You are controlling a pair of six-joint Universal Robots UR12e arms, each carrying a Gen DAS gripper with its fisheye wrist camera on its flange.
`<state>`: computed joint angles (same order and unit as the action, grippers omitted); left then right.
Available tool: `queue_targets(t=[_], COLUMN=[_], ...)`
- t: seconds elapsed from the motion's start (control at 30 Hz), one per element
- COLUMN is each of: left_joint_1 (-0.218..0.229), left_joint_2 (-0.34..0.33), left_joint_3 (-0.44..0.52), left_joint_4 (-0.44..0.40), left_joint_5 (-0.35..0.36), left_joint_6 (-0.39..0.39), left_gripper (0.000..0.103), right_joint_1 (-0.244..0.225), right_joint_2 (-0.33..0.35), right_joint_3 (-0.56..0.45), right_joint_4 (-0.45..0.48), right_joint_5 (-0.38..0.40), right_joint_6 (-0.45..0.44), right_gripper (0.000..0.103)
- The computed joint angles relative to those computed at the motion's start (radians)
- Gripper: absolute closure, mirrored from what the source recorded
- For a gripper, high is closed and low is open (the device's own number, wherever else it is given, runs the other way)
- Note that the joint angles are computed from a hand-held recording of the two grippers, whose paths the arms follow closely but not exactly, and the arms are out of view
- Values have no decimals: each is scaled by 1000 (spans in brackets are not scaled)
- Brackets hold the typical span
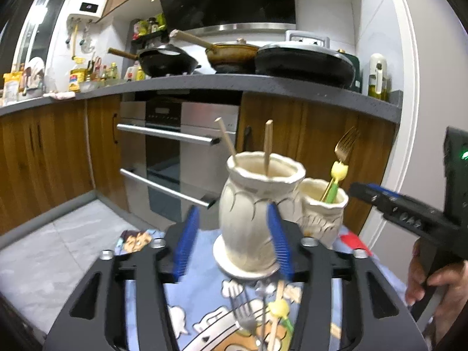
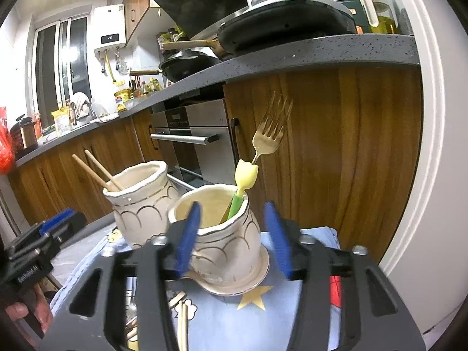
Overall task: Organize utensils
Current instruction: 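Release the spoon into the short cup with the right tool while the left withdraws, then lower the right tool onto the silver fork on the cloth and close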
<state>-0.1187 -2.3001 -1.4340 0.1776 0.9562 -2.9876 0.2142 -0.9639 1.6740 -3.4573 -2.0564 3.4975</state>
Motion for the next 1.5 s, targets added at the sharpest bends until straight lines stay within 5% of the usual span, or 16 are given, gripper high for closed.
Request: queue_targets(t=[0.2,0.33,0.67,0.97,1.13,1.2,1.37,1.5], left_joint_1=[8,16,29,57,63,67,73,75], left_joint_2=[11,19,37,40,37,35,28,27], left_joint_3=[-25,-40,-66,-67,-66,-60,-45,-42], left_joint_4=[-21,-54,-179,-220,-219,-240,-280,-292], left_joint_5=[31,38,38,5,-4,-26,-60,-77], left_joint_6=[30,52,105,45,43,40,25,26], left_gripper=[29,23,20,18,18,18,18,18], right_joint_1=[19,25,54,52,59,64,67,64], right_joint_2=[-5,-8,-17,-14,5,16,39,49], right_joint_3=[23,37,33,-2,-47,-73,-122,-130], right_joint_4=[-50,-78,91,300,376,422,521,547], right_joint_5=[-11,8,-7,154,211,218,270,292], right_joint_6=[-32,-49,-78,-12,6,16,51,109], right_gripper=[6,5,5,5,18,39,63,69])
